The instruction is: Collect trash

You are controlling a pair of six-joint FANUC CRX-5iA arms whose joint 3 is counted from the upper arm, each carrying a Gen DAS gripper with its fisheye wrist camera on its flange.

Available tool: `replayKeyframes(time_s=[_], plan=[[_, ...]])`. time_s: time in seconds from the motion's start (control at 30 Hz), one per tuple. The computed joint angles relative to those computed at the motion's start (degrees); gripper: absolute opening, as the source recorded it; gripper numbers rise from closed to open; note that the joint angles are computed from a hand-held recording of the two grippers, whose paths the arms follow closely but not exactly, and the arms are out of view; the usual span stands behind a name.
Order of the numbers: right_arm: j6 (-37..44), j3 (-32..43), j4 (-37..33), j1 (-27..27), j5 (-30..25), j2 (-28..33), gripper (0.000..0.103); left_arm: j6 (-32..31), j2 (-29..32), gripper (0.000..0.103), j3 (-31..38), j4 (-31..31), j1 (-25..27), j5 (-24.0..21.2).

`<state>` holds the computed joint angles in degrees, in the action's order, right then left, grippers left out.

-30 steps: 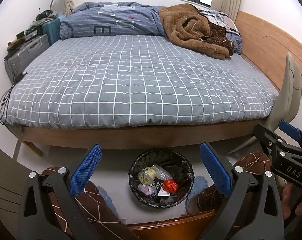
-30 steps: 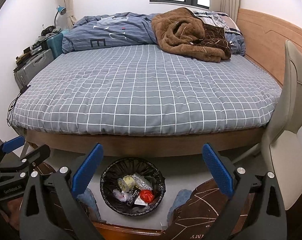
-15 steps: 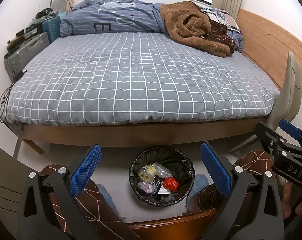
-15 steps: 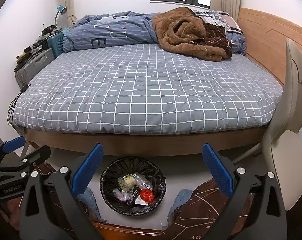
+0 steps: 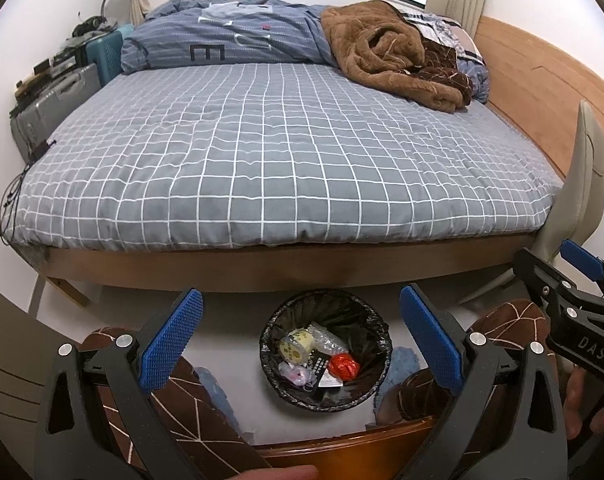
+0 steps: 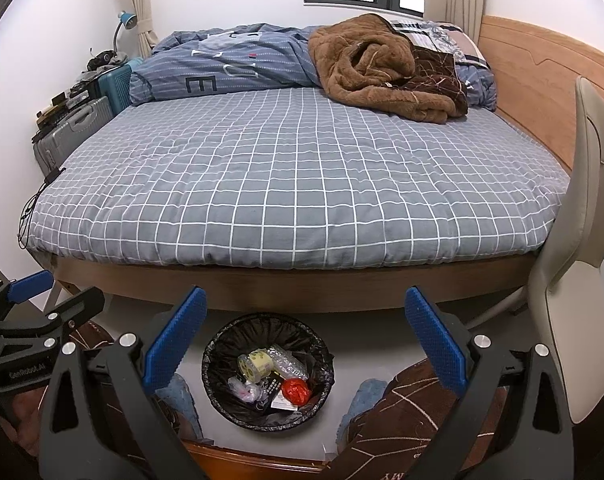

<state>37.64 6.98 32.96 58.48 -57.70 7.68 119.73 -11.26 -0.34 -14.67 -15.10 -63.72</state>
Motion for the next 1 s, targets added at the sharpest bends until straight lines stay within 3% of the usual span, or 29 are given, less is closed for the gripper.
replayKeyframes(time_s=[1.0], plan=[[-0.5,-0.7,0.1,0.2,0.3,-0.2,0.095,0.3,0.2,0.097,0.1,-0.2,-0.4,0.3]])
